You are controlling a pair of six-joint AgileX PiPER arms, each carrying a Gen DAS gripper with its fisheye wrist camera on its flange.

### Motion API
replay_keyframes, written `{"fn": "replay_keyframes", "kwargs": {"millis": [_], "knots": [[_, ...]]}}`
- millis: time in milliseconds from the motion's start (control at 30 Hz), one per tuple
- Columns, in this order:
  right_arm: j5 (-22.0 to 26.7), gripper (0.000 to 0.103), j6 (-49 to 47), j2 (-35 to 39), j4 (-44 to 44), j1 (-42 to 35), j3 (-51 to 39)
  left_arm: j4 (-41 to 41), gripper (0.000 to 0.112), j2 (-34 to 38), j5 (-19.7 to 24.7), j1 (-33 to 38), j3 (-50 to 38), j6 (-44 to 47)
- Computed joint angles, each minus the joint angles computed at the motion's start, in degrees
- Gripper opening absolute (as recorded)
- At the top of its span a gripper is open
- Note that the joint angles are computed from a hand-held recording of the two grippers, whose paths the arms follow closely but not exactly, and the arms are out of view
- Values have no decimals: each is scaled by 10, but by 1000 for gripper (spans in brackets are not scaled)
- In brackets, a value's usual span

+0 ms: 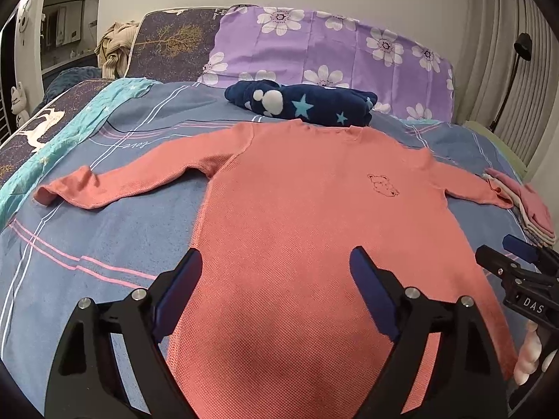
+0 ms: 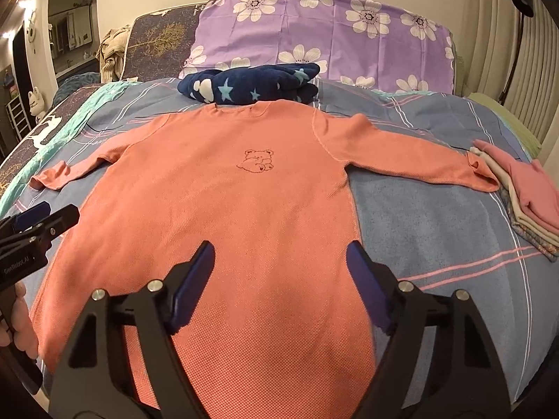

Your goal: Fold small clothes

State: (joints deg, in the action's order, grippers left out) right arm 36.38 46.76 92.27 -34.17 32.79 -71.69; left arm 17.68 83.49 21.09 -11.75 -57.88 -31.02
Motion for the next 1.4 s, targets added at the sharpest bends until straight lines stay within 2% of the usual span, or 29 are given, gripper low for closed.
{"fn": "replay_keyframes", "kwargs": {"millis": [133, 267, 300, 400, 500, 600, 633, 733, 767, 833, 900, 967, 1000, 1067, 1167, 1267, 1400], "knots": [[2, 78, -26, 12, 23, -10, -14, -78, 87, 11, -6, 45, -7, 70], [8, 78, -83, 34, 70, -18, -35, -111, 87, 22, -6, 100, -14, 107], [7, 78, -85, 36, 72, -17, -35, -134, 87, 23, -9, 122, -15, 126], [3, 78, -86, 42, 75, -17, -33, -276, 87, 36, -15, 215, -20, 238], [6, 78, -93, 51, 90, -24, -37, -395, 87, 90, 16, 312, -61, 325], [12, 78, -89, 57, 97, -33, -42, -543, 87, 181, 82, 411, -136, 403], [14, 78, -86, 58, 96, -35, -43, -583, 86, 216, 107, 443, -170, 408], [19, 79, -79, 59, 89, -40, -43, -617, 84, 281, 130, 485, -251, 385], [21, 79, -76, 60, 85, -42, -43, -612, 83, 295, 132, 490, -275, 373], [24, 79, -76, 65, 86, -46, -46, -571, 70, 333, 137, 494, -342, 311], [24, 79, -78, 69, 90, -51, -49, -597, 23, 379, 174, 506, -413, 313], [21, 79, -80, 70, 93, -55, -48, -578, 10, 416, 211, 504, -486, 270], [19, 79, -80, 71, 93, -57, -48, -535, 6, 416, 207, 489, -508, 237], [16, 79, -82, 74, 93, -61, -49, -493, 5, 410, 204, 464, -536, 230], [12, 79, -91, 80, 103, -72, -54, -476, 5, 405, 221, 403, -605, 276], [4, 79, -92, 81, 110, -79, -55, -450, 5, 381, 224, 316, -633, 320], [-3, 79, -84, 71, 103, -83, -45, -447, 5, 384, 245, 204, -679, 364]]}}
